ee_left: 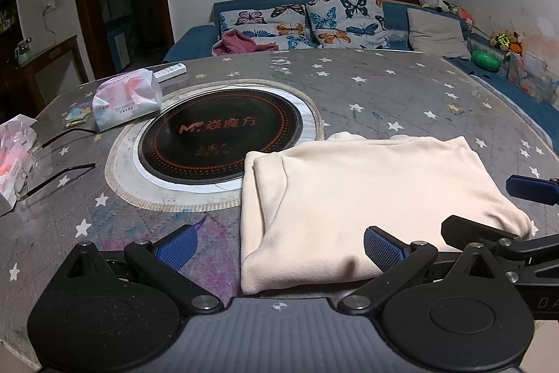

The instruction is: Fold clothes

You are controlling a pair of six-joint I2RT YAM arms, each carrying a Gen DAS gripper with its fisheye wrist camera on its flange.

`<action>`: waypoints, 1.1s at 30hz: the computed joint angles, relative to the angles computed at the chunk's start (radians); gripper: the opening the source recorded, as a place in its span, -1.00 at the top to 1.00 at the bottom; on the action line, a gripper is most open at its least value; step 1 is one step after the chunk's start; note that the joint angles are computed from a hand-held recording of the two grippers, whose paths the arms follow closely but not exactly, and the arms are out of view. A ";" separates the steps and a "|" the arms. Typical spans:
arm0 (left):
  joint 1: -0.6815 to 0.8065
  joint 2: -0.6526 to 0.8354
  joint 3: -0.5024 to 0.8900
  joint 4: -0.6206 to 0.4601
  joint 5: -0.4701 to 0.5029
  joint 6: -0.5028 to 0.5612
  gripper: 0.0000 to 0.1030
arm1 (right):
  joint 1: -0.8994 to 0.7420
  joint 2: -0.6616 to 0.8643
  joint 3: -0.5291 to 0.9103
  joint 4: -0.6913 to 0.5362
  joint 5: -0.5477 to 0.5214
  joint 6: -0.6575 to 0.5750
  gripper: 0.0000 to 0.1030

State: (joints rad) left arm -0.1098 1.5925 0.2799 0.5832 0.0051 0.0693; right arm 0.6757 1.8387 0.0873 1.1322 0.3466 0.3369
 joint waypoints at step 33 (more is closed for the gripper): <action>0.203 0.065 0.092 -0.047 0.105 0.013 -1.00 | 0.099 0.003 0.147 -0.183 -0.083 -0.173 -0.79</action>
